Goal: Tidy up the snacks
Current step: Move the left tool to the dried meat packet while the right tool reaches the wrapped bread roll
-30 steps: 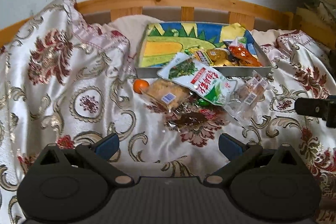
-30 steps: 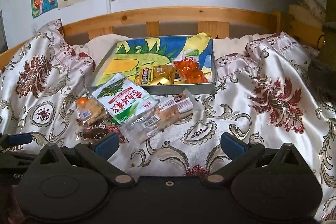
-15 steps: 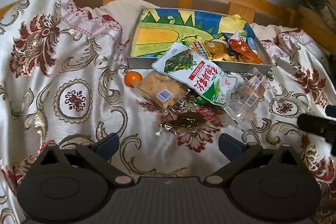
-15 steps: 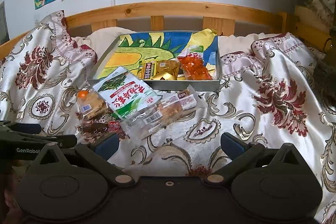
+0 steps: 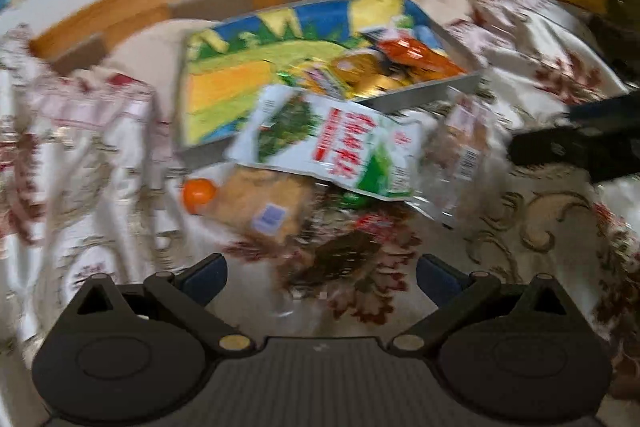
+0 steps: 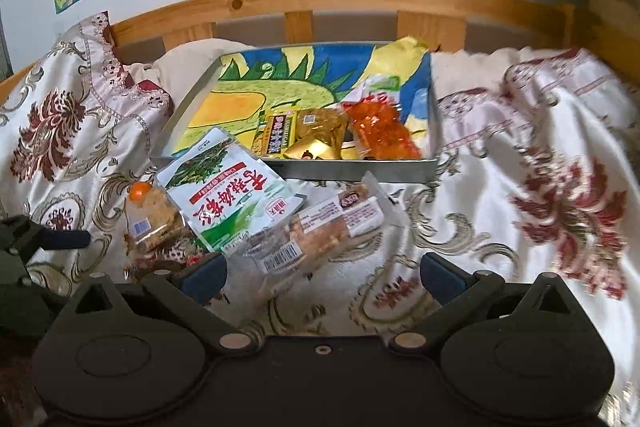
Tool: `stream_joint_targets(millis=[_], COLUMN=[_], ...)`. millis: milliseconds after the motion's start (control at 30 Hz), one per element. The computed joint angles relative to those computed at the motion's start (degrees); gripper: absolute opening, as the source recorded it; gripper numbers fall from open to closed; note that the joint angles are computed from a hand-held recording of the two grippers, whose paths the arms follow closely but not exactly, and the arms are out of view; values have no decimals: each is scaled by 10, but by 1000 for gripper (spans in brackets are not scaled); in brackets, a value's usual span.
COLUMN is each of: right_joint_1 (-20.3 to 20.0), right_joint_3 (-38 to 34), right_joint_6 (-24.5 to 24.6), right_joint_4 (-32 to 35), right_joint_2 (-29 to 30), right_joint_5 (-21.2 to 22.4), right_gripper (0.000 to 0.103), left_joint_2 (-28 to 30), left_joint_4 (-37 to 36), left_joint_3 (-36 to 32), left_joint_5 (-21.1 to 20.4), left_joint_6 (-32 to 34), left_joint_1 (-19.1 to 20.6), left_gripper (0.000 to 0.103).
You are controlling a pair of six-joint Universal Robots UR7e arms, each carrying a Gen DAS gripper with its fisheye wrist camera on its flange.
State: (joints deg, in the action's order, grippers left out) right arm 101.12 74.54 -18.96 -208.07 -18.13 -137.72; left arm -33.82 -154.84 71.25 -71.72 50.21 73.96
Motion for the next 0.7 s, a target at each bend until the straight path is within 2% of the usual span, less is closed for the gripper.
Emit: stream_joint_targets(millis=[167,333,400,467,500,567,633,700], right_joint_1=[-25,-56,-64,-66,-66,-65,-64,-65], right_joint_3=[-11,-10,-15,-30,-38,-52,-57,-52], right_joint_6=[56,126,148,150,147,143,137,135], right_joint_4=[52,57,63,65,70,81,87,87], right_joint_2=[-9,-16,-15,-7,-4,4,7,4], right_joint_5=[50,132,151,149,144,128,119,124], right_gripper=[102,102,102,99,94,87,75,71], left_joint_2=[26,55,65,70,71,68,63,56], left_joint_4=[118,142,158,164,167,167,162,167], left_joint_3=[-73,-119,-136,-144,-145,-141,-130,-121], left_joint_5=[-23,-27,-20,-15,-13,-14,-8,-10], left_joint_6=[-32,-31,-29,-29,-29,-25,-13,-5], left_joint_1=[9,13,12,11,11,11,9,9], left_gripper=[102,102,102,101,100,94,89,82])
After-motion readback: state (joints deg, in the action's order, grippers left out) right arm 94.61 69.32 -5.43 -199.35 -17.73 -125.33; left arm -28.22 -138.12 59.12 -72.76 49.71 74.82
